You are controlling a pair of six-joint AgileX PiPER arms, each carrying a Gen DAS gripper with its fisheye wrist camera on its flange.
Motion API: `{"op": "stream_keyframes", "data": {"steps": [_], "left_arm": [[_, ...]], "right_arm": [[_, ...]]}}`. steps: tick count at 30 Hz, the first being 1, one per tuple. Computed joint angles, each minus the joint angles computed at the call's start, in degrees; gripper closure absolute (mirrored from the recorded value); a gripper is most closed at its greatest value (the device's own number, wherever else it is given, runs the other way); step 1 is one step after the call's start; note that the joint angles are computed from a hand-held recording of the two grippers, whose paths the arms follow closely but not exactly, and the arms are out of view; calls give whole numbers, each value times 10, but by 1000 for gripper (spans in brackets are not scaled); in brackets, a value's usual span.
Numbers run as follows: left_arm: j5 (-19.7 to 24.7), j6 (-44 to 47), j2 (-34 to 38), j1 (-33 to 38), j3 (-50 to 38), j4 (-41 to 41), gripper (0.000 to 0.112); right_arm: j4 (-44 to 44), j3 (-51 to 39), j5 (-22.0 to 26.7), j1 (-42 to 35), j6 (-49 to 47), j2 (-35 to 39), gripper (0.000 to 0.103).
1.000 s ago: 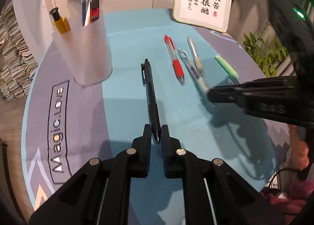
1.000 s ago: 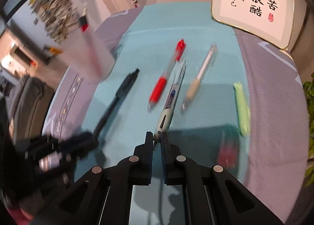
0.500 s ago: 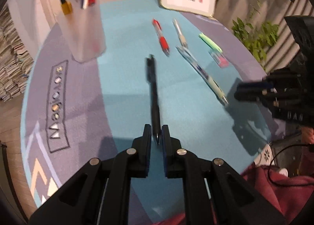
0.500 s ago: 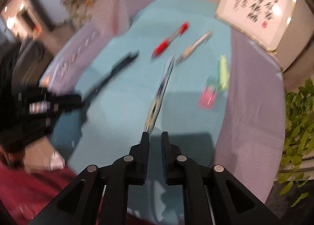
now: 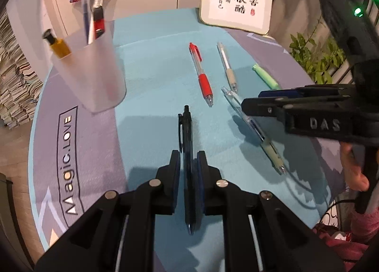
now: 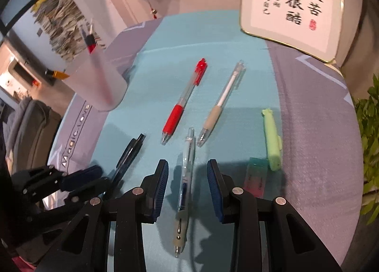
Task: Organize stationery
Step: 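Lift the black pen with the left tool toward the cup while the right tool lifts the clear pen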
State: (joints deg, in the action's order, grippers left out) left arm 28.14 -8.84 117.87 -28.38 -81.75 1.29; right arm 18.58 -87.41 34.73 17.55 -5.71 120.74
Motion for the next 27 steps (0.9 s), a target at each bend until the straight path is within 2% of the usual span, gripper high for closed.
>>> {"op": "stream_keyframes", "data": {"steps": [4,8,15,21,22,23,25,26,27], "left_arm": [[15,6,22,2,-31,-3,100],[29,-12,45,-3,-66,19,93],[51,-18,70,-3,-100,28,93],[56,-26,86,-4,-124,42,86],[53,-27,88,-5,-126,45,86],[49,-26,89,-5,-127,45,86],[44,-19,90,-2,-127,40,89],[42,-17,88,-1,-124,37,98],[42,-11,87,2,-122,29,99]], "right_arm": [[-57,-14,0,24,35,9,69],[-132,-33,9,38,98,21,69],[-114,-72,48,36,84,54,69],[-109,-79,49,32,84,57,69],[-109,-79,49,31,85,58,72],[-118,-80,45,32,93,59,89],[-100,-77,41,27,83,58,91],[-74,-70,38,20,66,55,91],[-42,-60,33,13,41,50,91]]}}
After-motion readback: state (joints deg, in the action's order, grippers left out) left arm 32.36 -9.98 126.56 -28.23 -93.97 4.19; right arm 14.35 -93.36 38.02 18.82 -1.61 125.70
